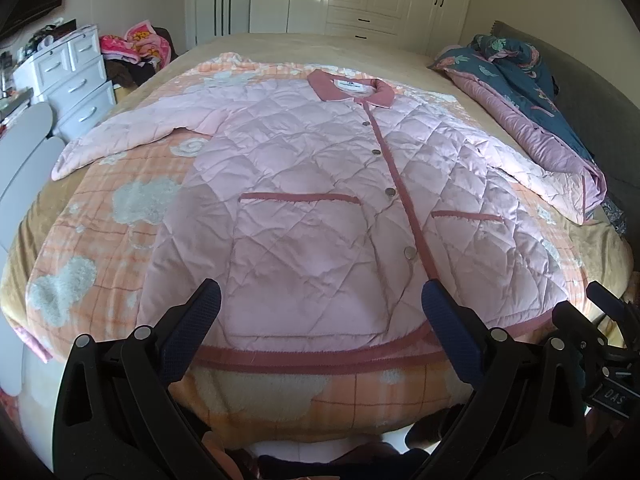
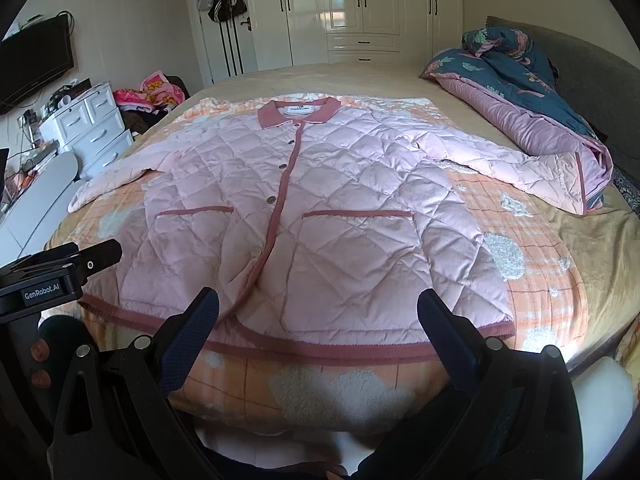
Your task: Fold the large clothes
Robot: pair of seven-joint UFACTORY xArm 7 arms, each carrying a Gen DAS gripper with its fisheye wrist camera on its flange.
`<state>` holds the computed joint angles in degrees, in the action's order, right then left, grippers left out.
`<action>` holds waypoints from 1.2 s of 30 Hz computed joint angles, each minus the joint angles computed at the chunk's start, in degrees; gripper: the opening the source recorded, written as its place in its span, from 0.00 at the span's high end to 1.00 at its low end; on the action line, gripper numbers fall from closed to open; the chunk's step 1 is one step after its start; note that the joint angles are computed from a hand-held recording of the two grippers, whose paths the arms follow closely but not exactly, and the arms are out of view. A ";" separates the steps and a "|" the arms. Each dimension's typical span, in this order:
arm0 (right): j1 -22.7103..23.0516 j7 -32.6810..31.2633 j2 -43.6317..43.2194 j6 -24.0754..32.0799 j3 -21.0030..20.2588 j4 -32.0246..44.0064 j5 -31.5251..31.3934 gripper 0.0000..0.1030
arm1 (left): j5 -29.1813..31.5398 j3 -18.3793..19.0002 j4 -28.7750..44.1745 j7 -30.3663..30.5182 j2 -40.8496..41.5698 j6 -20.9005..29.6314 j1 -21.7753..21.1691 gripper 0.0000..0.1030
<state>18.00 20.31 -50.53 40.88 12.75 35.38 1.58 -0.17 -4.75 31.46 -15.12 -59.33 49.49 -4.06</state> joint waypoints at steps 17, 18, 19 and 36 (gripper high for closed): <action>-5.47 -0.21 13.24 -3.69 -1.32 10.07 -3.12 0.04 | 1.35 -0.16 7.25 -0.89 13.14 -7.32 2.00 0.09; -5.94 -0.06 14.26 -3.91 -1.30 10.74 -3.55 0.04 | 1.60 -0.33 7.97 -1.14 14.25 -7.30 2.18 0.09; -6.28 0.00 15.21 -3.92 -1.34 11.43 -3.92 0.04 | 1.65 -0.35 8.48 -1.28 15.16 -7.43 2.12 0.09; -10.08 2.95 35.01 -8.53 -3.32 26.41 -9.64 0.04 | 4.42 -1.54 23.15 -5.21 36.55 -12.11 1.05 0.09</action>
